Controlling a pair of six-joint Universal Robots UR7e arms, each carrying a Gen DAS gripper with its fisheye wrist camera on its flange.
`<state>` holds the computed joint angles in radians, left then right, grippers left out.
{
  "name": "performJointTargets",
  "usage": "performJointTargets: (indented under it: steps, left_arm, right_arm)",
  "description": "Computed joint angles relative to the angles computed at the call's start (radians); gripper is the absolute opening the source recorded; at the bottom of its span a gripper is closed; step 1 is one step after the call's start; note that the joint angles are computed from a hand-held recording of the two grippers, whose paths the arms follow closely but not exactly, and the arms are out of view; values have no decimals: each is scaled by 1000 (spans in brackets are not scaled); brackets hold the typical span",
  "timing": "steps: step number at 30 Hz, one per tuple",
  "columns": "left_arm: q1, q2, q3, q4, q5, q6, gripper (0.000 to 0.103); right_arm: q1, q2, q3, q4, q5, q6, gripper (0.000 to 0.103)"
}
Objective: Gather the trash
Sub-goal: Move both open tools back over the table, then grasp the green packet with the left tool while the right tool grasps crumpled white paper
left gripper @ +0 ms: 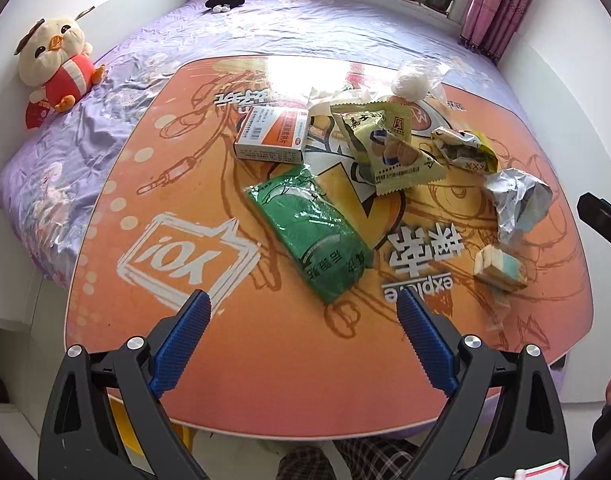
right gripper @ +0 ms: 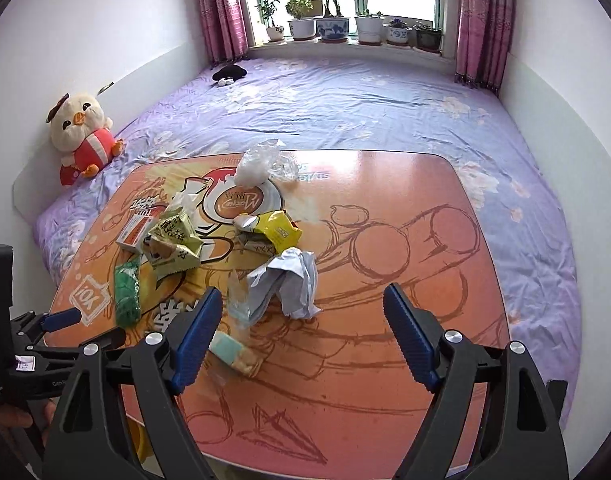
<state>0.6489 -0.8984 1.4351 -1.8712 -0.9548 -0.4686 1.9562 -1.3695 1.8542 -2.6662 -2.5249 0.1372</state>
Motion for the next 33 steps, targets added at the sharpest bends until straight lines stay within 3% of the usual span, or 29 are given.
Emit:
performJointTargets:
  steps: [6,13,19,26,33]
  left_arm:
    - [17,60,-61,20,9,-26,92]
    - [21,84,-72,-10,36,-11,94]
    - [16,102,-78,-20,60,-23,98]
    - [6,101,-55,-33,120,-77,98]
    - [13,93,-47,-51,139,-68,96]
  right_arm:
    - [-55,44,-51,-53,-5,-64,83]
    - [-94,66,-62,36,62,-105,83]
    - [-122,67,-61,72,114,-65,83]
    - [-126,75,-74,97,156,-77,83]
    - [-127,91,-61,56,97,-129,79]
